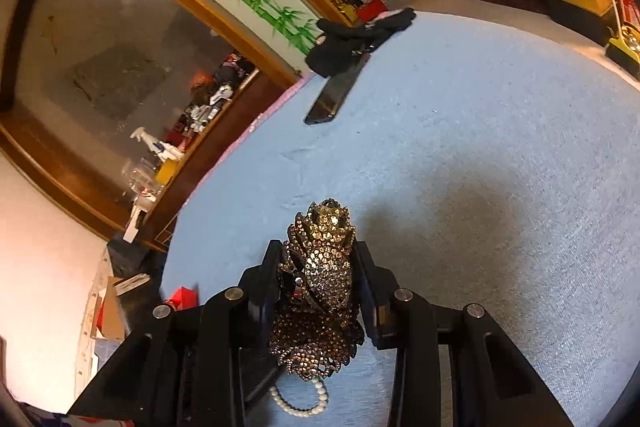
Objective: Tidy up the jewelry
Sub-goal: 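Grasp the red bead bracelet with the left tool while the right tool grasps the rhinestone claw clip, then carry the red bead bracelet and claw clip over to the tray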
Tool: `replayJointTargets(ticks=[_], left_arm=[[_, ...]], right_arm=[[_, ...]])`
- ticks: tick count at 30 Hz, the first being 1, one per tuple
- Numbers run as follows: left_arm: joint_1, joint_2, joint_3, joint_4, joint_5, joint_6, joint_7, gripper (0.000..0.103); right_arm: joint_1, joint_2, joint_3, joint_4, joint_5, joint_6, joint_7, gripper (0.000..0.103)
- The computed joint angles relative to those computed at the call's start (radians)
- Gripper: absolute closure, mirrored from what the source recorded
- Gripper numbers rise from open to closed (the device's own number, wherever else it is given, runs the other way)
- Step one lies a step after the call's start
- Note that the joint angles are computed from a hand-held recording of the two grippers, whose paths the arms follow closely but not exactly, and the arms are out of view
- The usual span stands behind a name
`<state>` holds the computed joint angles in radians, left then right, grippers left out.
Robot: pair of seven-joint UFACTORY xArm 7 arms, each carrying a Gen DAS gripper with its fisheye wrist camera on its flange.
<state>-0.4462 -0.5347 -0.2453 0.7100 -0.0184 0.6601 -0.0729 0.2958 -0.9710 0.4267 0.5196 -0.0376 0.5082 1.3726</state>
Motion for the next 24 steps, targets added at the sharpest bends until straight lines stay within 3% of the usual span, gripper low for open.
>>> replayJointTargets(ticks=[1,4,7,11,18,24], left_arm=[[0.011,0.003,-0.022,0.001,0.022,-0.005,-0.017,0.096],[0.016,-0.023,-0.051,-0.024,0.066,-0.018,-0.052,0.097],[-0.055,-0.108,0.023,-0.079,-0.029,-0.011,-0.005,0.097],[-0.088,-0.265,0.078,-0.135,-0.098,0.001,0.032,0.097],[-0.064,-0.454,0.113,-0.183,-0.143,-0.032,0.079,0.096],[-0.032,-0.479,0.125,-0.194,-0.153,-0.055,0.103,0.096]], right_arm=[[-0.005,0.003,0.005,0.004,-0.003,-0.002,0.002,0.065],[-0.005,0.001,0.004,-0.001,-0.005,-0.011,0.004,0.065],[-0.006,-0.015,0.005,-0.010,-0.003,-0.015,0.014,0.065],[-0.006,-0.024,0.012,-0.009,-0.010,-0.019,0.012,0.065],[0.000,0.016,0.026,0.021,-0.032,-0.035,-0.026,0.065],[0.013,0.110,0.042,0.081,-0.063,-0.045,-0.102,0.065]])
